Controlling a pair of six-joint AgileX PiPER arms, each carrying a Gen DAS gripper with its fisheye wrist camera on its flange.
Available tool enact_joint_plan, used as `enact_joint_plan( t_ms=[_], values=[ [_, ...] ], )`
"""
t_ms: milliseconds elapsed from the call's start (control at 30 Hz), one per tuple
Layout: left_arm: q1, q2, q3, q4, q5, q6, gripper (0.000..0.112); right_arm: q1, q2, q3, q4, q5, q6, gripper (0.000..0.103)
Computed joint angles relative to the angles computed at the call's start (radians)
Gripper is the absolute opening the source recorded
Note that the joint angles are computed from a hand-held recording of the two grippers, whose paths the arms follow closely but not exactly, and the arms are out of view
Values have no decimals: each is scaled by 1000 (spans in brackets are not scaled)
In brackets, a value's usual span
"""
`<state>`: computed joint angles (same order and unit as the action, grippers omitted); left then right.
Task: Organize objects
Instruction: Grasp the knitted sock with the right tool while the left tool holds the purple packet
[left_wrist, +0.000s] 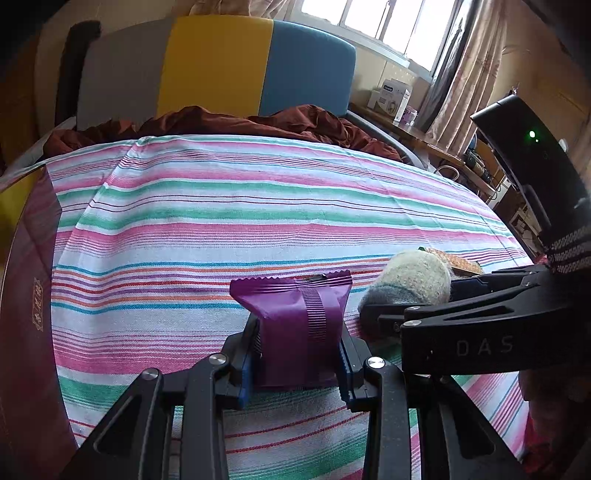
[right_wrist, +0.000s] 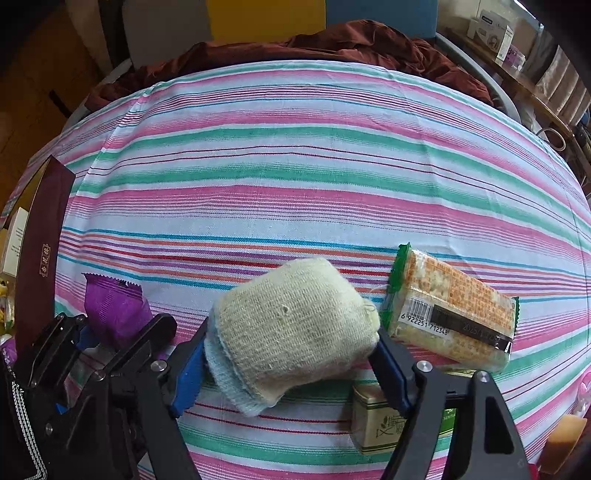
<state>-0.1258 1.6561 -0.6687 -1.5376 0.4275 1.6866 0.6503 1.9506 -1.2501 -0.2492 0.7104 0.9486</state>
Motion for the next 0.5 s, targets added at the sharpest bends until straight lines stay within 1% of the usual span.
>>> enact_joint_plan(
  t_ms=[167, 300, 500],
  values=[
    [-11, -3, 2, -10, -16, 11, 35, -12, -4, 11, 3, -15, -6, 79],
    [-29, -16, 12, -23, -49, 23, 33, -17, -2, 10, 2, -20, -9, 79],
    [-25, -41, 32, -21, -63, 18, 33, -36, -8, 16, 3, -26, -30, 79]
  ],
)
